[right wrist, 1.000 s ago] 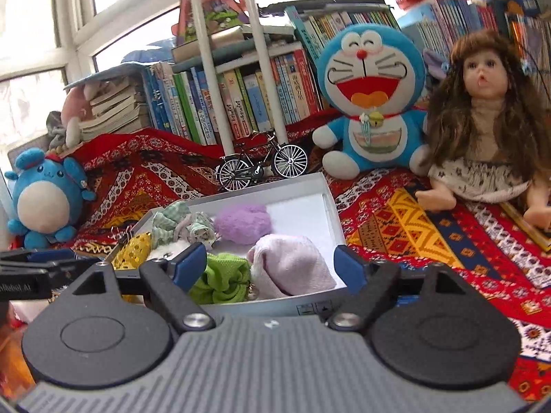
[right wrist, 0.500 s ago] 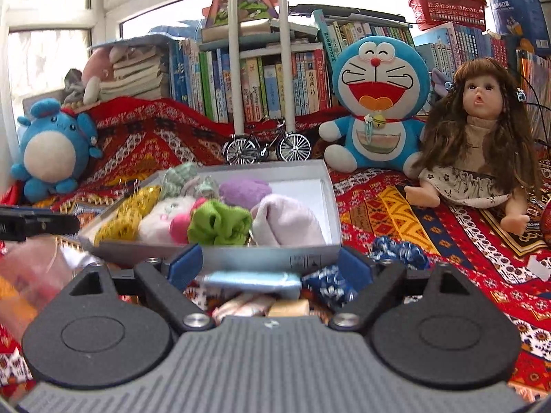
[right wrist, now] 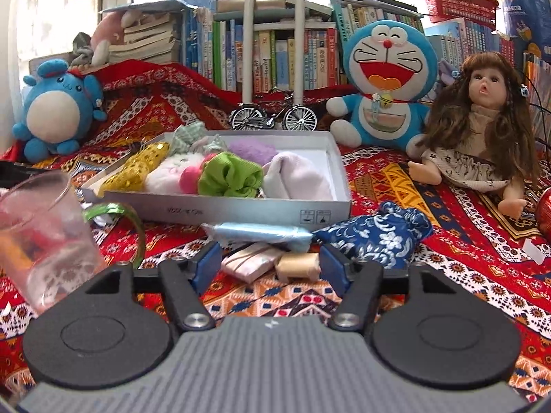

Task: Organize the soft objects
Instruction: 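Move the left gripper to the white folded paper while the right moves to the small wrapped box, then grasp the white folded paper with the left gripper while the right grasps the wrapped box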

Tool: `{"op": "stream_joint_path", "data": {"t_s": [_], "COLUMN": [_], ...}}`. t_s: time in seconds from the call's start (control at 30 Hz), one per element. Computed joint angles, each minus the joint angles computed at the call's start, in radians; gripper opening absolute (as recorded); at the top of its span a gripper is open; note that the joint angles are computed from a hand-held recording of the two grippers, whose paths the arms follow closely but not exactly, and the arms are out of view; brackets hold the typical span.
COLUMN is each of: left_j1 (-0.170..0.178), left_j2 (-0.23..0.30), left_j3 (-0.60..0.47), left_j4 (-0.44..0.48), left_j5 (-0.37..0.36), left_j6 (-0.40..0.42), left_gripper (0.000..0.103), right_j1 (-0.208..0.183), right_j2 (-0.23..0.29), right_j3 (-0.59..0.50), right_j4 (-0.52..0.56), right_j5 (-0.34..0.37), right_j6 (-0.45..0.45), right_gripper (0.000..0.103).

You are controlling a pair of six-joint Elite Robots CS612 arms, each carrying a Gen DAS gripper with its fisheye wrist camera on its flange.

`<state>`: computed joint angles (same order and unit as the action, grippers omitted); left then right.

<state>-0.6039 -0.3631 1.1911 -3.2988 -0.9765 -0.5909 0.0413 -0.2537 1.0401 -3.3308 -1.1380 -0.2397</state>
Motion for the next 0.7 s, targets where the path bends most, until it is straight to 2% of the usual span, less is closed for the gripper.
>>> {"op": "stream_joint_path", "data": {"t_s": [0.27, 0.7], "left_j1": [0.002, 0.006], "left_j2": [0.006, 0.034], "left_j3": [-0.01, -0.07], "left_j4": [0.069, 0.155], "left_j5": [-0.02, -0.02], "left_j6": [-0.024, -0.035], "left_gripper": [0.055, 0.053], "right_j1": [0.009, 0.02], "right_j2": [0.003, 0.015], "right_j3": [-0.002, -0.023], "right_j4": [0.025, 0.025], "right_j5": [-0.01, -0.038], "right_j6": [0.001, 0.011], "right_gripper": [0.064, 0.067]}}
